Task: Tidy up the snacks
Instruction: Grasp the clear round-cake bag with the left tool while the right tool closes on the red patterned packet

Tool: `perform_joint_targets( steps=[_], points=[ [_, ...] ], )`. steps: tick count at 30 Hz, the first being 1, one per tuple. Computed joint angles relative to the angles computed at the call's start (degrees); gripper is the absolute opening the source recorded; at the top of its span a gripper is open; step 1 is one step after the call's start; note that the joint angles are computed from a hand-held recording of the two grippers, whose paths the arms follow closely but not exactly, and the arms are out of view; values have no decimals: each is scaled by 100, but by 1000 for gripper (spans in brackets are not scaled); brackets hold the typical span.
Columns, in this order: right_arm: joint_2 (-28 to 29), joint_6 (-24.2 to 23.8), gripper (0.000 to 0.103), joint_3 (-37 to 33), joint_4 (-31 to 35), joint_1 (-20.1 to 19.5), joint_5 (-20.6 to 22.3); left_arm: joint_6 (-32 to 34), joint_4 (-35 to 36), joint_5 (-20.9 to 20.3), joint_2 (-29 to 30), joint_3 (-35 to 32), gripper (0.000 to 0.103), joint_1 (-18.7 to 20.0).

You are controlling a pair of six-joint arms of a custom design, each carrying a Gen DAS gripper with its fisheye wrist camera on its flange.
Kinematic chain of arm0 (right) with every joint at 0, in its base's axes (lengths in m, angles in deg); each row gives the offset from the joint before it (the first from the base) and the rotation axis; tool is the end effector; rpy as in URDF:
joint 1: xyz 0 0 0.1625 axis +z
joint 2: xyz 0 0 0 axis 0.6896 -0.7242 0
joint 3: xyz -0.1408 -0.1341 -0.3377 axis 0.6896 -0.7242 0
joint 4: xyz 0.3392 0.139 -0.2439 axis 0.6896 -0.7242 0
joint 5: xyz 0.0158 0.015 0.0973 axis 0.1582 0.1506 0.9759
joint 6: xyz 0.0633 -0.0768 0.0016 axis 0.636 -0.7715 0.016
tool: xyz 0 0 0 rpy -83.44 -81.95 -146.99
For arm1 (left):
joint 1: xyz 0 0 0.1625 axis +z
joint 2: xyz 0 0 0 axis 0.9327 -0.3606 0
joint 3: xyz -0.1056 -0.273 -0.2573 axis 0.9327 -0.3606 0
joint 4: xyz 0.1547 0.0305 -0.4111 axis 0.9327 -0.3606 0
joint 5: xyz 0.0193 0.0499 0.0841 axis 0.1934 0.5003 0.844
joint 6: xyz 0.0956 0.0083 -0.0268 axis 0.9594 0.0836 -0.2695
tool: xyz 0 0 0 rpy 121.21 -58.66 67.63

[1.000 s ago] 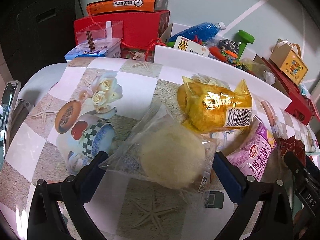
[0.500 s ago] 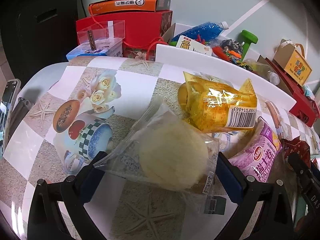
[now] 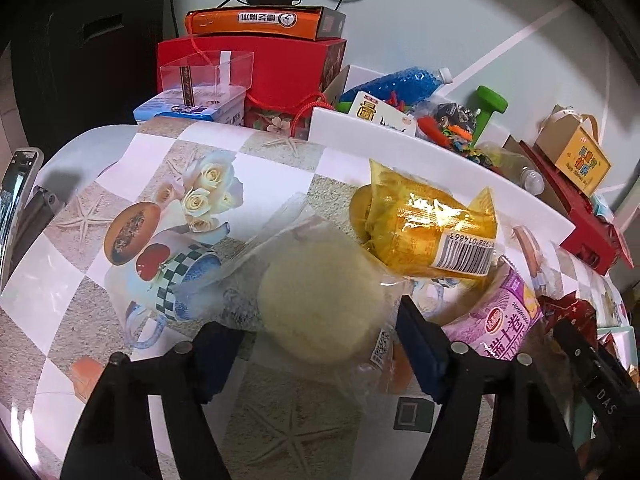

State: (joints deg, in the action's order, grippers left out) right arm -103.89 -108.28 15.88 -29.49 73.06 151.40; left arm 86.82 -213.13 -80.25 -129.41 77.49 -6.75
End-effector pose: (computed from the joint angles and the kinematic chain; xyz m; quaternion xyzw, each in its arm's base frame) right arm 0.2559 -0.3991 -0.0229 0.0135 -0.8408 0.4040 0.3601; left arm -0.0168 -0.4531 0.2104 0.1263 0.9079 -0.3011 0.2629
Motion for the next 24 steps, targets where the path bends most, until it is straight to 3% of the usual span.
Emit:
perform_joint_targets(
  steps=[24],
  points=[
    [-196,-288,53,188,-381,180,-15,-97,-32,-163,-340,104,66,-79]
  ],
)
